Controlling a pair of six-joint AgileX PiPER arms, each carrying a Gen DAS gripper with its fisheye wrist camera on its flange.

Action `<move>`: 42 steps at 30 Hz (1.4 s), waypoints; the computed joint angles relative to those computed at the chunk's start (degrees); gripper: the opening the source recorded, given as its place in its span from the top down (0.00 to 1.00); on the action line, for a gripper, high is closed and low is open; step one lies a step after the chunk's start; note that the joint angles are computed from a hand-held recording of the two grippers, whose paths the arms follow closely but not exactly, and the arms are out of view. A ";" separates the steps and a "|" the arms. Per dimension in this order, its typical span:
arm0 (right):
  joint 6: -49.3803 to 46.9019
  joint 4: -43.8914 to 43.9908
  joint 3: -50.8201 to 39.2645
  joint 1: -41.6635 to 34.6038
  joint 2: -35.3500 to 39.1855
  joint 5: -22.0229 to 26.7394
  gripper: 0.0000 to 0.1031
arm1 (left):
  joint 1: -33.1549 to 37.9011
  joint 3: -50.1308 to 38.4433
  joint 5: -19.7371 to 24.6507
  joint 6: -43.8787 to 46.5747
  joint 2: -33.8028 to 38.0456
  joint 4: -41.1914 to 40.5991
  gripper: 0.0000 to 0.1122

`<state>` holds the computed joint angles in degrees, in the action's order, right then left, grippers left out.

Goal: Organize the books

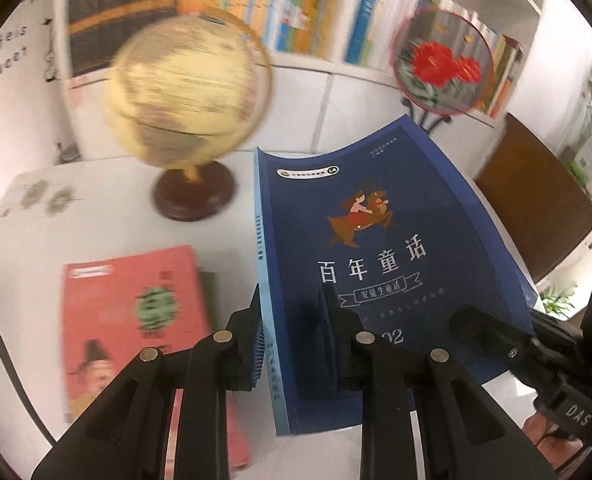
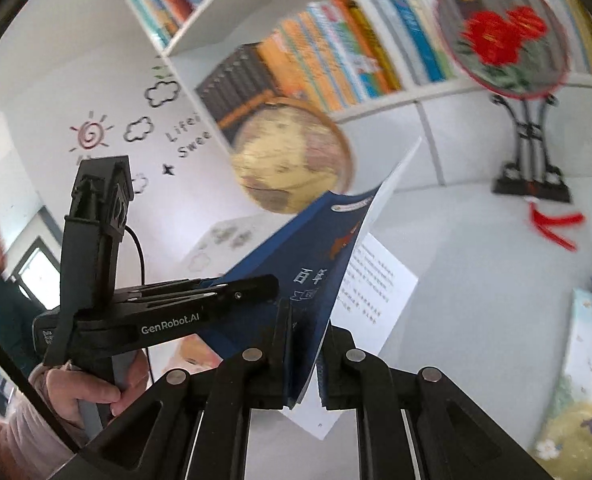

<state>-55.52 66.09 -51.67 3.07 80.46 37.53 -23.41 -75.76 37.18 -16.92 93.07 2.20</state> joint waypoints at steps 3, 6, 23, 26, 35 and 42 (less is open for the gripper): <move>1.58 0.82 -2.71 6.43 1.30 -2.51 0.91 | 4.72 3.60 0.46 3.07 -4.20 -1.77 0.82; 2.78 0.86 -5.74 12.63 4.13 -4.75 0.91 | 10.80 7.72 0.94 6.54 -8.18 -3.58 0.82; 19.17 -3.27 -15.36 28.47 25.29 -10.38 0.86 | 26.50 16.84 5.26 12.60 -5.55 -4.97 0.71; 24.21 -5.52 -16.05 28.47 26.74 -10.64 0.81 | 25.41 15.84 7.98 10.75 -4.44 -1.79 0.68; 28.59 -3.99 -14.38 24.76 25.75 -6.84 0.43 | 20.91 13.82 12.49 0.93 -5.28 6.13 0.33; 25.10 -3.29 -0.96 12.46 11.58 -6.36 0.41 | 10.84 6.43 14.12 -6.39 -2.94 7.51 0.32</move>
<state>-30.42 62.81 -52.63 15.53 92.04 31.17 -12.58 -69.32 51.29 -23.31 90.12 9.72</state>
